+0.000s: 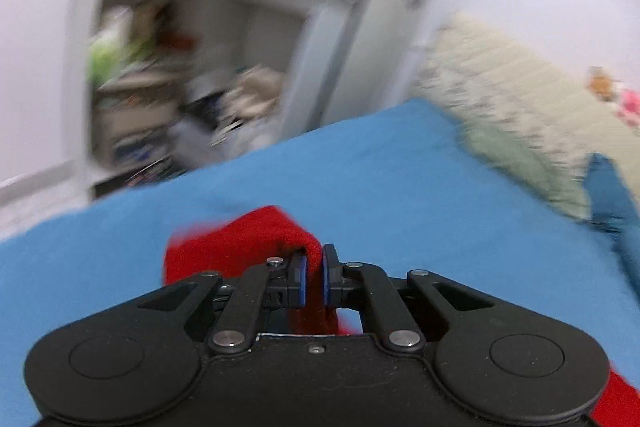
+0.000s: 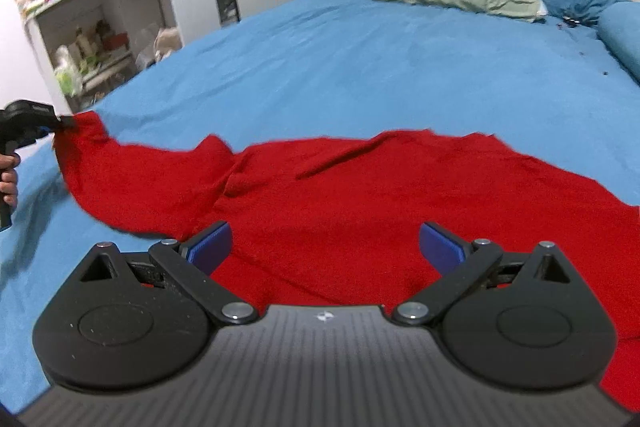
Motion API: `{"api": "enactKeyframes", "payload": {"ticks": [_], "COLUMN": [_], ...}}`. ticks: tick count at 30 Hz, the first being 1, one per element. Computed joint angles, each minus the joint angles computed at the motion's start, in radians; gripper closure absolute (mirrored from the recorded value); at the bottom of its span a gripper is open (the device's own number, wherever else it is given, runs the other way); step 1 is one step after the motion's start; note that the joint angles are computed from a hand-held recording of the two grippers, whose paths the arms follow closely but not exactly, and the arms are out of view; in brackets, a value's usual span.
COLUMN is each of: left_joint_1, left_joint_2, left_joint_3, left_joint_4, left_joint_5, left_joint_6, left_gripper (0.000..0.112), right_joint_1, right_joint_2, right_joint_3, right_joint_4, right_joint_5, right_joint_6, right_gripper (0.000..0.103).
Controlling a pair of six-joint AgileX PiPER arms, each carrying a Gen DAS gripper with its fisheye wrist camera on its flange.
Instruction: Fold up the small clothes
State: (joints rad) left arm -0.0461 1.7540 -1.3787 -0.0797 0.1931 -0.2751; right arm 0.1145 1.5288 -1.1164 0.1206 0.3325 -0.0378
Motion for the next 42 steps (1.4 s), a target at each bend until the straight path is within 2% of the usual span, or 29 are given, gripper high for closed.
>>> {"api": "enactKeyframes", "payload": {"ticks": [4,7,11,13,16,18,21,23,24,26,27,29,32,36,39,42], "left_joint_1": [-0.200,-0.390,-0.620,-0.708,-0.788,-0.823,-0.849,-0.862,-0.863,-0.852,-0.848,-0.841,-0.805,-0.754,-0.680,-0.628], "left_joint_2": [-0.075,-0.057,0.112,0.248,0.441,0.522,0.538,0.517,0.506,0.442,0.387,0.276,0.103,-0.040,-0.071,-0.038], "left_joint_3": [-0.057,-0.154,-0.377,-0.522,-0.704,-0.748,-0.685,-0.648,-0.642,-0.559,-0.482,-0.336,-0.120,0.094,0.185,0.168], "left_joint_4": [0.201,0.367,0.414,0.395,0.350,0.342,0.385,0.438,0.445,0.443,0.482,0.594,0.756,1.011,1.050,0.941], "left_joint_5": [0.008,0.043,0.160,0.267,0.426,0.483,0.463,0.440,0.444,0.394,0.355,0.304,0.259,0.280,0.229,0.237], "left_joint_6": [-0.119,-0.254,-0.297,-0.280,-0.227,-0.214,-0.258,-0.267,-0.254,-0.231,-0.262,-0.366,-0.536,-0.817,-0.922,-0.834], "left_gripper": [0.105,0.105,0.105,0.105,0.105,0.105,0.104,0.098,0.091,0.062,0.057,0.039,0.037,0.037,0.037,0.038], "right_joint_1": [-0.068,-0.131,-0.246,-0.305,-0.409,-0.476,-0.574,-0.617,-0.634,-0.637,-0.627,-0.599,-0.530,-0.358,-0.248,-0.166], "right_joint_2": [-0.073,-0.137,-0.208,-0.237,-0.272,-0.280,-0.279,-0.270,-0.267,-0.256,-0.255,-0.253,-0.205,-0.102,0.018,0.141], "right_joint_3": [0.019,0.032,0.037,0.041,0.070,0.090,0.129,0.149,0.156,0.153,0.149,0.141,0.083,0.021,-0.047,-0.125], "right_joint_4": [0.065,0.063,0.094,0.073,0.107,0.151,0.266,0.340,0.379,0.418,0.426,0.442,0.413,0.235,0.108,-0.101], "right_joint_5": [0.019,0.043,0.100,0.130,0.169,0.200,0.236,0.243,0.246,0.244,0.237,0.214,0.212,0.138,0.104,0.075], "right_joint_6": [-0.053,-0.064,-0.119,-0.121,-0.202,-0.271,-0.416,-0.511,-0.556,-0.598,-0.605,-0.616,-0.590,-0.441,-0.286,-0.032], "right_gripper": [0.000,0.000,0.000,0.000,0.000,0.000,0.000,0.000,0.000,0.000,0.000,0.000,0.000,0.000,0.000,0.004]}}
